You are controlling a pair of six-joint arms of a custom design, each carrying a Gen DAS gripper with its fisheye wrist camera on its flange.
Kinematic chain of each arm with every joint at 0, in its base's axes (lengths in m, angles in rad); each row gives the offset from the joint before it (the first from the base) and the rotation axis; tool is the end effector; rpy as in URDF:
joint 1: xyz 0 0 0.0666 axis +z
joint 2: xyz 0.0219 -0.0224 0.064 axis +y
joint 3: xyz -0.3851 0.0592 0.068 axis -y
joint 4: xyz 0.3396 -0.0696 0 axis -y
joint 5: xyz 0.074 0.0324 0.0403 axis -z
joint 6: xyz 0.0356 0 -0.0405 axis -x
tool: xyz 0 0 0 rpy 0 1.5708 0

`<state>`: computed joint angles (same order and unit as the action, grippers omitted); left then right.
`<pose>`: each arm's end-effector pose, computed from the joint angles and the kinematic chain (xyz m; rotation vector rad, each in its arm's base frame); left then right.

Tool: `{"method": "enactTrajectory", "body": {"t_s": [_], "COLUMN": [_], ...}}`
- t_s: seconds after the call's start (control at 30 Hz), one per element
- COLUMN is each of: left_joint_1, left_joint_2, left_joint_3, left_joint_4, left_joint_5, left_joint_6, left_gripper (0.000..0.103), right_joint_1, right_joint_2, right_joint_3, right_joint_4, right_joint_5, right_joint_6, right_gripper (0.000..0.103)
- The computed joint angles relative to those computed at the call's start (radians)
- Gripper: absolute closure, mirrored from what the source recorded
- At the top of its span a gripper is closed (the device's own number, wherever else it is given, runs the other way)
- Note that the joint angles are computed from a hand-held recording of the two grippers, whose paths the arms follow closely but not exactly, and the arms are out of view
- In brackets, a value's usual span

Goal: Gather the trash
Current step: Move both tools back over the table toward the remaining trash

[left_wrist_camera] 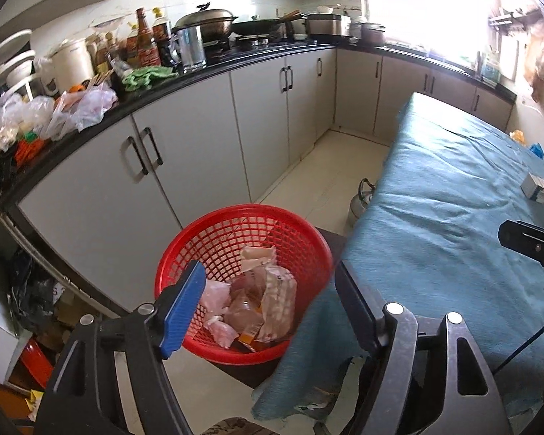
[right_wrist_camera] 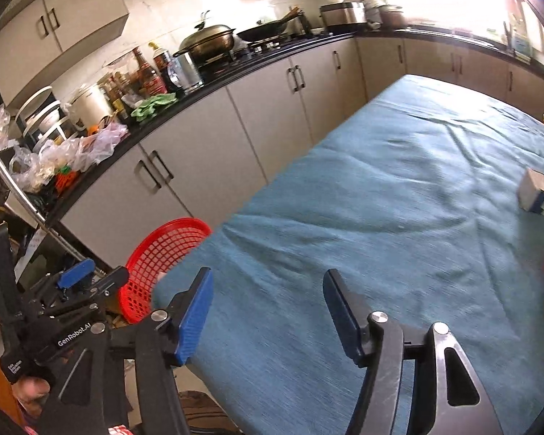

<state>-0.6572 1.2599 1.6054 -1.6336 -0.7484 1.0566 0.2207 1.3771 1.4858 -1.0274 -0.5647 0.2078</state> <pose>0.2648 -0.1742 0.5369 -0.6015 2.3027 0.3555 0.4009 0.1091 0.4756 -0.7428 2.3027 0.7038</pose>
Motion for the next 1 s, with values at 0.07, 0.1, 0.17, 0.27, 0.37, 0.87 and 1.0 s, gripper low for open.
{"method": "enactTrajectory", "body": {"t_s": [0.07, 0.1, 0.17, 0.27, 0.37, 0.87, 1.0], "left_joint_1": [-0.016, -0.022, -0.034, -0.049, -0.06, -0.075, -0.071], "left_joint_2": [0.021, 0.029, 0.047, 0.075, 0.102, 0.212, 0.267], "left_joint_3": [0.022, 0.032, 0.053, 0.082, 0.112, 0.265, 0.326], "left_joint_4": [-0.008, -0.011, -0.017, -0.025, -0.024, 0.12, 0.209], "left_joint_5": [-0.006, -0.007, -0.009, -0.009, 0.0, 0.123, 0.225], "left_joint_6": [-0.001, -0.002, -0.004, -0.01, -0.023, -0.159, -0.234], "left_gripper": [0.03, 0.03, 0.03, 0.03, 0.03, 0.027, 0.027], "right_joint_1": [-0.026, -0.039, -0.069, -0.117, -0.173, -0.45, -0.537], "right_joint_2": [-0.007, -0.01, -0.016, -0.021, -0.025, 0.002, 0.023], "right_joint_3": [-0.008, -0.012, -0.019, -0.025, -0.027, 0.023, 0.047], "right_joint_4": [-0.002, -0.002, -0.004, -0.011, -0.019, -0.094, -0.098], "right_joint_5": [-0.006, -0.01, -0.022, -0.042, -0.065, -0.138, -0.128], "right_joint_6": [0.007, 0.009, 0.016, 0.031, 0.048, 0.156, 0.165], "right_gripper": [0.035, 0.034, 0.034, 0.033, 0.032, 0.029, 0.028]}}
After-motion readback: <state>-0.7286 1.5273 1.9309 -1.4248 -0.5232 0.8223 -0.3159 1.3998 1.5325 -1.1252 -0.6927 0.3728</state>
